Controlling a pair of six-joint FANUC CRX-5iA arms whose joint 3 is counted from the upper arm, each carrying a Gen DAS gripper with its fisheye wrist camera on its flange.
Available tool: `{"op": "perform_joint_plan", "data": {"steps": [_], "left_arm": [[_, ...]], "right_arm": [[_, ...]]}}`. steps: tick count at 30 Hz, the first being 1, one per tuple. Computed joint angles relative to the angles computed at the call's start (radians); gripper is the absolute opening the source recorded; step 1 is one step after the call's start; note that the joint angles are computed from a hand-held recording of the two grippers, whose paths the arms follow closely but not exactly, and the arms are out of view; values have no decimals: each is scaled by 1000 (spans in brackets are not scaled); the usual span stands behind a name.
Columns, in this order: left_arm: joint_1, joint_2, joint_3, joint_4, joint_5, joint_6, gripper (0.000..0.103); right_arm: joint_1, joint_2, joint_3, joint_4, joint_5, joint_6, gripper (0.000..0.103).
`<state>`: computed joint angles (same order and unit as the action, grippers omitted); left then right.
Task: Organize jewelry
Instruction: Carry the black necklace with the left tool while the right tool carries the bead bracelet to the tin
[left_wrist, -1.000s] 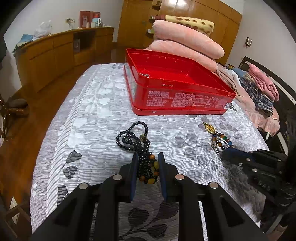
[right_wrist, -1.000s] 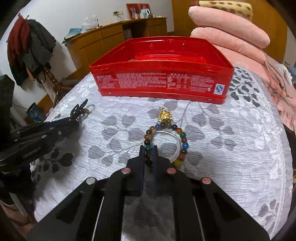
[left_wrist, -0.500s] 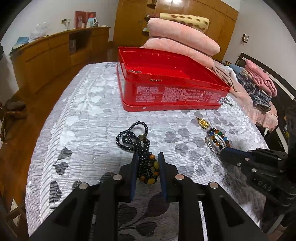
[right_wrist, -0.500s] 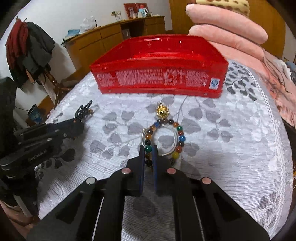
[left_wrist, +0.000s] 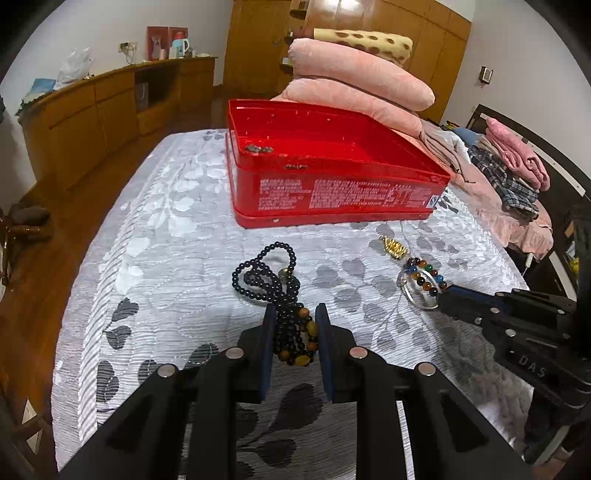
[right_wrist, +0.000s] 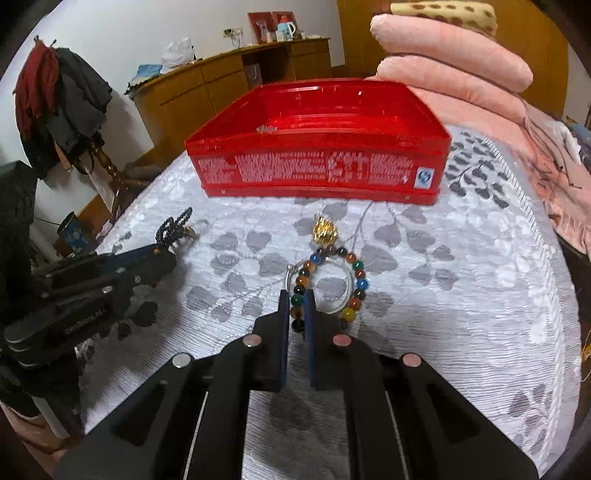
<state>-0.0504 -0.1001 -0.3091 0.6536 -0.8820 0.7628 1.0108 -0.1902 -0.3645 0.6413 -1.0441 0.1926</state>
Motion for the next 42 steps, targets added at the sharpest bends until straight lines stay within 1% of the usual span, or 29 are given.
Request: {"op": "perform_joint_plan", "data": {"steps": [6,12,17,28,42], "left_arm": [[-5,-11,9,14,4,-4,21],[-13,-22,20,39,15,-13,21],[-25,-24,36,53,27,-12,21],[-42,-5,76,40,42,19,21],[-61,58,165,37,58,62,21]], "right_arm": [[15,-14,10,41,-36,-15,7],[25,-19,25,84,-49,-21,7],[17,-20,39,104,-36,-13,7],[-12,2,73,102,-15,18,7],[-77,34,131,114,20,83,7]]}}
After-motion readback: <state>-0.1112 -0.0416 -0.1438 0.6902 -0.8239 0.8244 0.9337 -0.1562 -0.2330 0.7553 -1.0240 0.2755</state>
